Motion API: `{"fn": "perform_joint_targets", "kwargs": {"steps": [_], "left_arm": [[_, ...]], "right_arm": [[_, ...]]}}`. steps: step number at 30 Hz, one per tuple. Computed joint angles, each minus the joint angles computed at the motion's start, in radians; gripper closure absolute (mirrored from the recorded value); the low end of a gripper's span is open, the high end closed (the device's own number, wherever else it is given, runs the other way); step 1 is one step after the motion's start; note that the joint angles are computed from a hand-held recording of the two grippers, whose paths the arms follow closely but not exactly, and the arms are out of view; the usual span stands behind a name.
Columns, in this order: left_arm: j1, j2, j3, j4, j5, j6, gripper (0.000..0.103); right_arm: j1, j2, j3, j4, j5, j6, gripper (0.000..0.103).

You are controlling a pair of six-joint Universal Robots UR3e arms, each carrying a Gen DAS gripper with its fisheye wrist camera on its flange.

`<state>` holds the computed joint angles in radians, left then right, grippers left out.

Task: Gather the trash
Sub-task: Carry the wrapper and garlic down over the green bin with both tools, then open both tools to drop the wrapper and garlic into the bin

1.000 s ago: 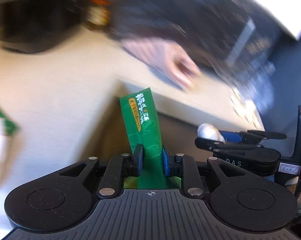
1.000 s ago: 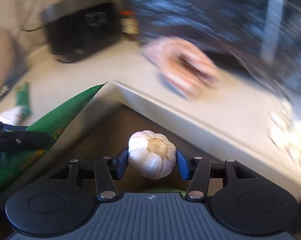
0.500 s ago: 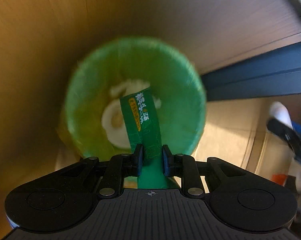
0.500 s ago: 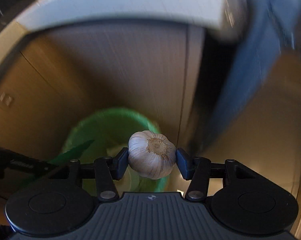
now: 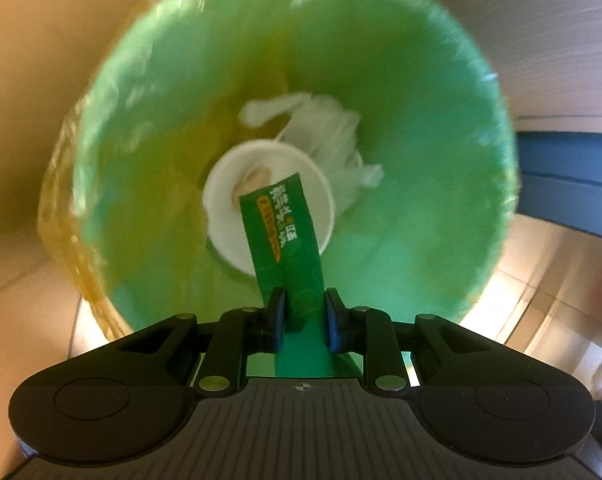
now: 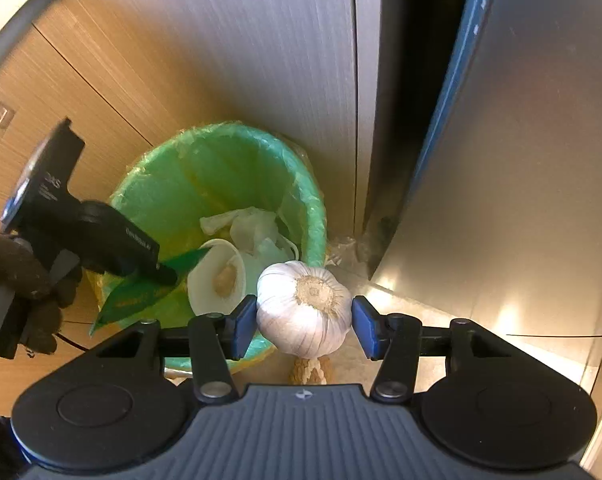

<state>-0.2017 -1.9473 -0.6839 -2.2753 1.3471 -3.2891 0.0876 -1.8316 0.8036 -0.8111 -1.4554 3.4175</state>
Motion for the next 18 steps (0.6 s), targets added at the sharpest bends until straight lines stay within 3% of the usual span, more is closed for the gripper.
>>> {"fn": "perform_joint_targets", "kwargs": {"steps": [6,9,10,14,18], "left_arm": [[0.022,0.136,-0.224,0.204,0.014,-0.078,0.076],[0.148,0.249,-0.404,0.266,-0.173,-0.162,0.074],[0.17,0.276,-0.432,0.284,-0.193,-0.189,0.074],[0.166,0.296,-0.381,0.27,-0.125,-0.134,0.074],[0.233,0.369,-0.408,0.228,-0.138,-0.11,0.074]], "right_arm": [[-0.014,-0.011,0.027,0.002,-0.001,-0.043,0.052],[0.009,0.012,0.029,-0.013,0.002,-0.044,0.052],[0.019,0.019,0.033,-0.023,0.003,-0.047,0.052],[0.061,0.05,0.057,-0.074,0.032,-0.063,0.052],[0.112,0.082,0.187,-0.193,0.097,-0.069,0.052]]}}
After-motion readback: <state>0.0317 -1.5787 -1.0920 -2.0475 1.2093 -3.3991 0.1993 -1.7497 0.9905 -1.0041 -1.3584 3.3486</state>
